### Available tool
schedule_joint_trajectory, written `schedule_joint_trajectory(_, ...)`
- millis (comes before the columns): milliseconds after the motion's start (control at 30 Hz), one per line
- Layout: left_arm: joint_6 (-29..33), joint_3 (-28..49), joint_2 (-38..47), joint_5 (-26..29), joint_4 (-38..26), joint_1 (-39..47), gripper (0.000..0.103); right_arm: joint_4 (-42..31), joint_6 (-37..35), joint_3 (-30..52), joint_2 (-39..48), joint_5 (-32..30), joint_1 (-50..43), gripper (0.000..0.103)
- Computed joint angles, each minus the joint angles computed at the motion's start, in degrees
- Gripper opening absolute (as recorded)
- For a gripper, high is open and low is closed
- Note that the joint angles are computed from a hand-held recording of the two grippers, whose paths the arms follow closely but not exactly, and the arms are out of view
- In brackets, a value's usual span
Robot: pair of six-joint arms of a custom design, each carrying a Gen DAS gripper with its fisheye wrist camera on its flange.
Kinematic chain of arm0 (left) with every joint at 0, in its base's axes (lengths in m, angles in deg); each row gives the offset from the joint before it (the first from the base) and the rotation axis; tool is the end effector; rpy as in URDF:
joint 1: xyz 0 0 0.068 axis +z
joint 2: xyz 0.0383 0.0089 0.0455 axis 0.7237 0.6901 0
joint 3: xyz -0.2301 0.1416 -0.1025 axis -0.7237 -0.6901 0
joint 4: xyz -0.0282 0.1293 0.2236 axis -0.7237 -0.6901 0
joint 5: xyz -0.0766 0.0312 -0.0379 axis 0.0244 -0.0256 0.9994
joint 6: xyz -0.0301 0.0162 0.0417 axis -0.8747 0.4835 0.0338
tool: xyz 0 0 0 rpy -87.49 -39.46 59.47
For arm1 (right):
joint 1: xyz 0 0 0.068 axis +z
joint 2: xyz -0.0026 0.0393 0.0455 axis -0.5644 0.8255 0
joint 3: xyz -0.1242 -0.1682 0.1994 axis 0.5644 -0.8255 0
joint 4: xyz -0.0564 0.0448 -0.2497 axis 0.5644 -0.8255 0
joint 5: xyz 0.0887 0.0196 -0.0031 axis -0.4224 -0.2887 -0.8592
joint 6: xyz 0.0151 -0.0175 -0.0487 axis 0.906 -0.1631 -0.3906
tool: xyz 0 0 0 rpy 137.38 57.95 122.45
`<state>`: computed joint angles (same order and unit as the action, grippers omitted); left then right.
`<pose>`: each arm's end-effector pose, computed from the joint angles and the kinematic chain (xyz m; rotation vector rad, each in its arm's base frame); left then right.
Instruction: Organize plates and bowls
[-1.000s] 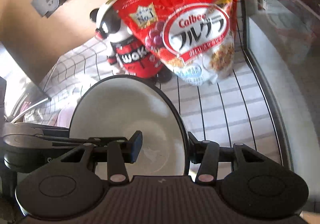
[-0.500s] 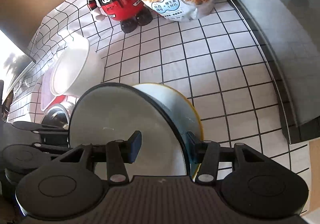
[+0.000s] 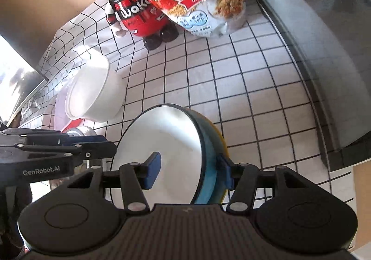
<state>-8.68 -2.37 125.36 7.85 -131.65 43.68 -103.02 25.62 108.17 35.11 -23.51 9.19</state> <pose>0.3484 -0.0315 0.2334 1.1205 2.5738 -0.5199 0.1944 0.1708 0.2028 0.6837 2.5098 0.3563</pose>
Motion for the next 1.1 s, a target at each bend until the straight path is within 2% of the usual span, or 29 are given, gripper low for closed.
schedule_joint_trajectory(67, -0.47, -2.86, -1.61, -1.65, 4.09, -0.46, 0.023, -1.80, -0.15, 1.24, -0.08, 2.07, 0.89, 0.054)
schedule_joint_trajectory(100, -0.36, -4.11, -2.22, -2.10, 5.89, -0.60, 0.030, -3.02, -0.40, 2.08, -0.04, 3.71, 1.55, 0.055)
schedule_joint_trajectory(167, 0.50, -5.39, -2.64, -2.21, 7.58, -0.75, 0.028, -6.02, -1.15, 4.09, 0.63, 8.19, 3.58, 0.055)
schedule_joint_trajectory(233, 1.43, -6.49, -2.96, -2.67, 9.28, -0.82, 0.033, -8.77, -1.22, 5.64, 2.00, 12.05, 5.14, 0.065)
schedule_joint_trajectory(300, 0.95, -6.68, -2.46, -2.71, 9.96, -0.93, 0.034, -10.08, -0.29, 5.83, 3.21, 13.34, 5.74, 0.070)
schedule_joint_trajectory(400, 1.76, -7.60, -4.11, -1.01, 10.57, -0.11, 0.028, -6.73, 2.64, 2.63, 3.68, 9.57, 4.34, 0.070)
schedule_joint_trajectory(467, 3.85, -7.50, -5.49, 2.95, 8.94, 1.61, 0.029, -3.02, 3.88, 0.09, 3.94, 6.88, 3.84, 0.070)
schedule_joint_trajectory(533, 4.15, -7.28, -6.14, 4.56, 8.19, 2.50, 0.030, -0.01, 4.96, -1.31, 5.05, 5.22, 3.76, 0.070)
schedule_joint_trajectory(600, 3.68, -8.22, -6.03, 2.33, 10.40, 1.80, 0.030, 2.53, 5.54, -2.33, 5.65, 3.95, 3.68, 0.070)
schedule_joint_trajectory(667, 2.05, -9.16, -5.18, -1.13, 12.85, 0.76, 0.040, 4.64, 5.18, -3.08, 5.88, 2.92, 3.31, 0.070)
schedule_joint_trajectory(733, 1.32, -8.30, -3.39, -1.54, 12.25, 0.64, 0.046, 6.20, 4.82, -3.36, 6.54, 2.47, 3.23, 0.070)
schedule_joint_trajectory(867, 0.39, -6.99, -0.39, -2.65, 10.88, -0.29, 0.043, 10.28, 3.43, -4.48, 7.43, -0.50, 2.01, 0.069)
schedule_joint_trajectory(967, -0.66, -5.82, 2.91, -3.84, 9.84, -0.98, 0.043, 12.55, 2.34, -5.10, 8.22, -2.73, 1.52, 0.064)
schedule_joint_trajectory(1100, -3.10, -2.71, 7.57, -2.14, 6.59, -0.88, 0.042, 14.03, 0.66, -5.54, 8.83, -3.86, 0.62, 0.064)
